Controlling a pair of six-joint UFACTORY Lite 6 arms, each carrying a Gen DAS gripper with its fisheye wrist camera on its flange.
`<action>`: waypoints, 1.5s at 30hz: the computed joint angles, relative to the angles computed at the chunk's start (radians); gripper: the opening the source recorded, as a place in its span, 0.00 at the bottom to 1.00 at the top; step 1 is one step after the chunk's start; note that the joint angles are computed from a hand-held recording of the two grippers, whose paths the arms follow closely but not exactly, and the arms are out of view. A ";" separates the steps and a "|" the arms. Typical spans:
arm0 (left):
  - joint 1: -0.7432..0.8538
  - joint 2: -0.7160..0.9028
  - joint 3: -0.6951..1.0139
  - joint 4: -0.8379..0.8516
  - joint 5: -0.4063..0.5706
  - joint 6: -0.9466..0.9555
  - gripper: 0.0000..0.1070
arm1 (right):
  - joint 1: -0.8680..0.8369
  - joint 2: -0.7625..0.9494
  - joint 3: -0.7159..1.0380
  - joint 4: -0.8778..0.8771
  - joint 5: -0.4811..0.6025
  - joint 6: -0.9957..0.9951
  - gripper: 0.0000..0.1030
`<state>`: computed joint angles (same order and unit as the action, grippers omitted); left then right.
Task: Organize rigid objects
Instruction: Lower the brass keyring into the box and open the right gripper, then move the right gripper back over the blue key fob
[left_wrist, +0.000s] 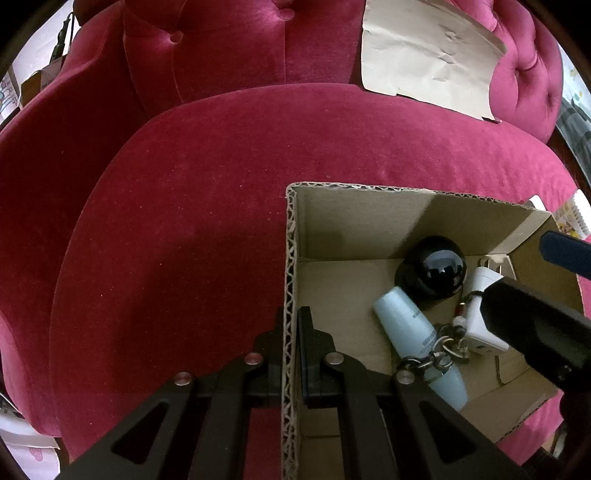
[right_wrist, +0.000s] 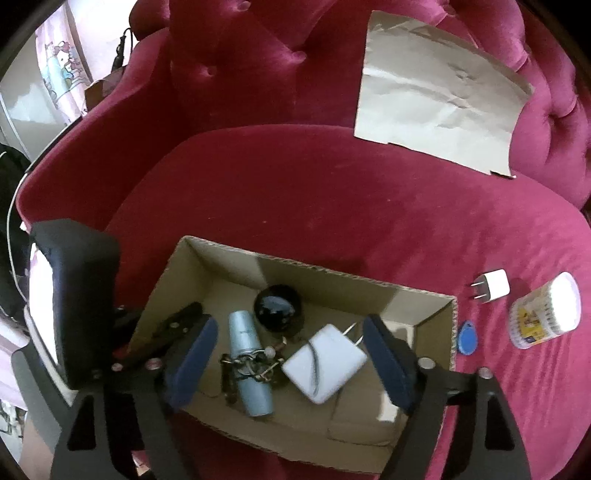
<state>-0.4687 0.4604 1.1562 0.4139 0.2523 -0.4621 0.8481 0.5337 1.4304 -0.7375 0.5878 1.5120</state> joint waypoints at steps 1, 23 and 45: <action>-0.002 0.001 0.002 0.003 0.002 -0.005 0.04 | -0.003 0.000 -0.001 0.000 0.004 0.000 0.87; 0.002 -0.001 -0.005 0.015 -0.003 -0.009 0.04 | -0.014 -0.170 -0.188 -0.116 0.005 0.099 1.00; 0.002 0.003 0.000 0.034 0.002 -0.025 0.04 | -0.132 -0.483 -0.513 -0.144 0.014 0.085 1.00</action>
<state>-0.4665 0.4631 1.1558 0.4480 0.2542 -0.4871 0.7164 0.0508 0.9173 -0.8813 0.6018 1.5967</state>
